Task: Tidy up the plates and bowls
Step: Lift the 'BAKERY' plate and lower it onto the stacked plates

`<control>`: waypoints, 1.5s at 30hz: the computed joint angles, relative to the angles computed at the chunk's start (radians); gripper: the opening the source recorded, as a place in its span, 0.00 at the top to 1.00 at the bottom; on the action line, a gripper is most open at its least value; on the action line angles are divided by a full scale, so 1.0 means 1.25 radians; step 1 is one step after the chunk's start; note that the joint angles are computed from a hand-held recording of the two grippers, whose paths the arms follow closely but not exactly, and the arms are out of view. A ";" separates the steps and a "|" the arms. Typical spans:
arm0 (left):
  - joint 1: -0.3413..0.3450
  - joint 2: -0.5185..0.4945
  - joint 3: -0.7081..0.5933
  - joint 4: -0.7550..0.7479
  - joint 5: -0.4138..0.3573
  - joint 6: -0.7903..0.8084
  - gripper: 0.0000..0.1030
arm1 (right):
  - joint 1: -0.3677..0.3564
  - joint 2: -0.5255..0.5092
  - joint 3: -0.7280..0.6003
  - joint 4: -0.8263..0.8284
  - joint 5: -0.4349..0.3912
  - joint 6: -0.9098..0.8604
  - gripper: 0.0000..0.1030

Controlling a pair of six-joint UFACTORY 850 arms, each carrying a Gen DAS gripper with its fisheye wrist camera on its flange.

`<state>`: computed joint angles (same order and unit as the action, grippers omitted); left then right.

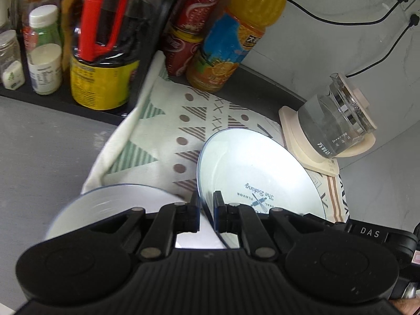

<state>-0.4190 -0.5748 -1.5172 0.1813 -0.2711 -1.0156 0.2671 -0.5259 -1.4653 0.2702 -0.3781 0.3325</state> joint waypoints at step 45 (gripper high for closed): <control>0.029 0.171 0.312 -0.418 0.048 0.407 0.91 | 0.176 0.081 0.163 -0.504 0.019 0.491 0.93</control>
